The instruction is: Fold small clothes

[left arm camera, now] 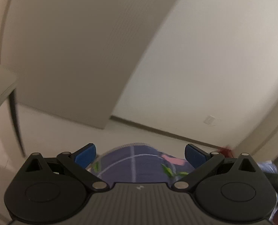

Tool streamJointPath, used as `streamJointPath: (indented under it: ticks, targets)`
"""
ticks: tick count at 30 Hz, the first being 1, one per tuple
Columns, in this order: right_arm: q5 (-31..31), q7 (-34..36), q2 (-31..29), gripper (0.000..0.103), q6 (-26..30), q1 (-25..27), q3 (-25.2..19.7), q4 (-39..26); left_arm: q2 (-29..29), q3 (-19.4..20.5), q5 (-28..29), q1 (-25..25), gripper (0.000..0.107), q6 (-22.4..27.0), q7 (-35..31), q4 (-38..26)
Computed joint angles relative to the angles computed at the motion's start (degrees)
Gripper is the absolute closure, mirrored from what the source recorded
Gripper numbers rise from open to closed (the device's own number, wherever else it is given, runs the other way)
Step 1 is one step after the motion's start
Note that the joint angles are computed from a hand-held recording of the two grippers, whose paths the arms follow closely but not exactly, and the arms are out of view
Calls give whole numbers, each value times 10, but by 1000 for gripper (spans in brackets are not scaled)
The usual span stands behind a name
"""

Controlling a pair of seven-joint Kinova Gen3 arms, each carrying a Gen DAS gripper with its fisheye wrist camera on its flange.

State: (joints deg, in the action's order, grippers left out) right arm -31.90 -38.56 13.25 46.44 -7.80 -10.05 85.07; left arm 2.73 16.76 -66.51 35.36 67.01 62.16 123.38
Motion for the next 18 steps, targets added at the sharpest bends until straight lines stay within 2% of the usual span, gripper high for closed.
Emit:
streamJointPath:
  ticks: [5, 9, 12, 15, 16, 18]
  targets:
    - [-44, -68, -14, 100, 20, 50, 32, -72, 9, 0, -81, 2, 5, -51, 5, 20]
    - [-89, -88, -37, 99, -18, 106, 57, -83, 23, 5, -126, 16, 5, -54, 0, 18]
    - [-131, -88, -62, 99, -73, 147, 77, -53, 26, 5, -158, 23, 5, -73, -6, 12]
    - [-177, -76, -97, 99, -133, 175, 115, 6, 25, 2, -205, 32, 5, -113, -28, -4]
    - [-199, -56, -110, 99, -155, 192, 119, 32, 24, 5, -221, 25, 5, -136, -42, -9]
    - [-244, -20, -132, 99, -191, 209, 140, 85, 30, 41, -265, -19, 5, -183, -64, -20]
